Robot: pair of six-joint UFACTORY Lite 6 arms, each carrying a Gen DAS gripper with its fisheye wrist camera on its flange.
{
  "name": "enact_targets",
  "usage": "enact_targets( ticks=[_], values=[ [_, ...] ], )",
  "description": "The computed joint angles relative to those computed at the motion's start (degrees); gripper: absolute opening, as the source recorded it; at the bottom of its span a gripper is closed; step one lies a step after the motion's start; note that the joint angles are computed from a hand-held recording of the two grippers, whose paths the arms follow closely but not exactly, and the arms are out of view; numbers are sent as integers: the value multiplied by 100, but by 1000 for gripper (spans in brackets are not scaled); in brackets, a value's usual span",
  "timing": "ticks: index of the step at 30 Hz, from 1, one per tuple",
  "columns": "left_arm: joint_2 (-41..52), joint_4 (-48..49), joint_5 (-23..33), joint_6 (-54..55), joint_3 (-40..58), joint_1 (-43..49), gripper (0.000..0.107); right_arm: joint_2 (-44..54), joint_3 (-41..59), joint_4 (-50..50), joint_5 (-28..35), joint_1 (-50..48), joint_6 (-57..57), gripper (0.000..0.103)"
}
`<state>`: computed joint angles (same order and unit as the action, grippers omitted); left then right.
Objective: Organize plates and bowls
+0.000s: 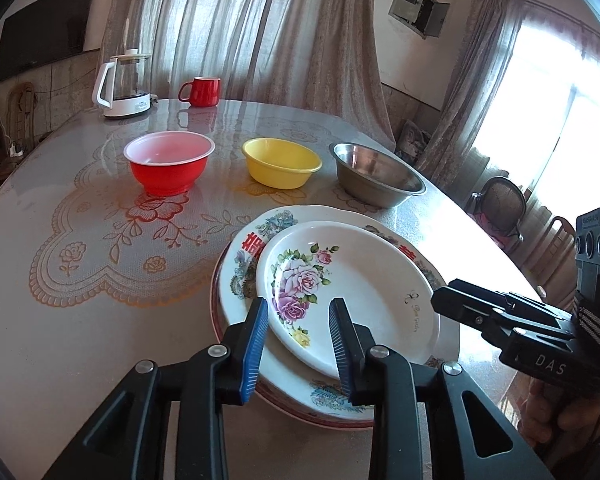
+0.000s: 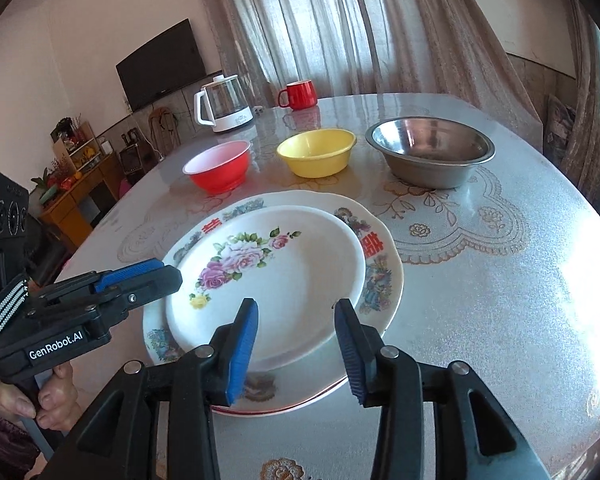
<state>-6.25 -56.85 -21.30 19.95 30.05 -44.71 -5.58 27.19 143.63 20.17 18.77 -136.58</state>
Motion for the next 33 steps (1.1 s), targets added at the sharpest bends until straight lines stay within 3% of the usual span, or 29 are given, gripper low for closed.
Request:
enact_targets(
  ticks=[3, 6, 9, 18, 22, 27, 33],
  values=[
    [-200, -292, -83, 89, -160, 124, 33, 13, 97, -122, 50, -278, 173, 41],
    [-365, -753, -254, 366, -318, 194, 35, 319, 366, 387, -8, -458, -209, 41],
    [-356, -967, -224, 525, -388, 352, 44, 803, 771, 250, 4, -629, 16, 41],
    [65, 1049, 229, -1335, -420, 723, 47, 1837, 1597, -6, -156, -605, 351, 41],
    [87, 1227, 201, -1434, -421, 664, 47, 2296, 1981, -1060, -124, -634, 1290, 42],
    [37, 1609, 227, -1711, -447, 659, 42, 2229, 1887, 106, -339, -376, 118, 40],
    [-17, 1851, 182, -1873, -496, 592, 41, 2136, 1819, 482, -481, -304, -258, 37]
  ],
)
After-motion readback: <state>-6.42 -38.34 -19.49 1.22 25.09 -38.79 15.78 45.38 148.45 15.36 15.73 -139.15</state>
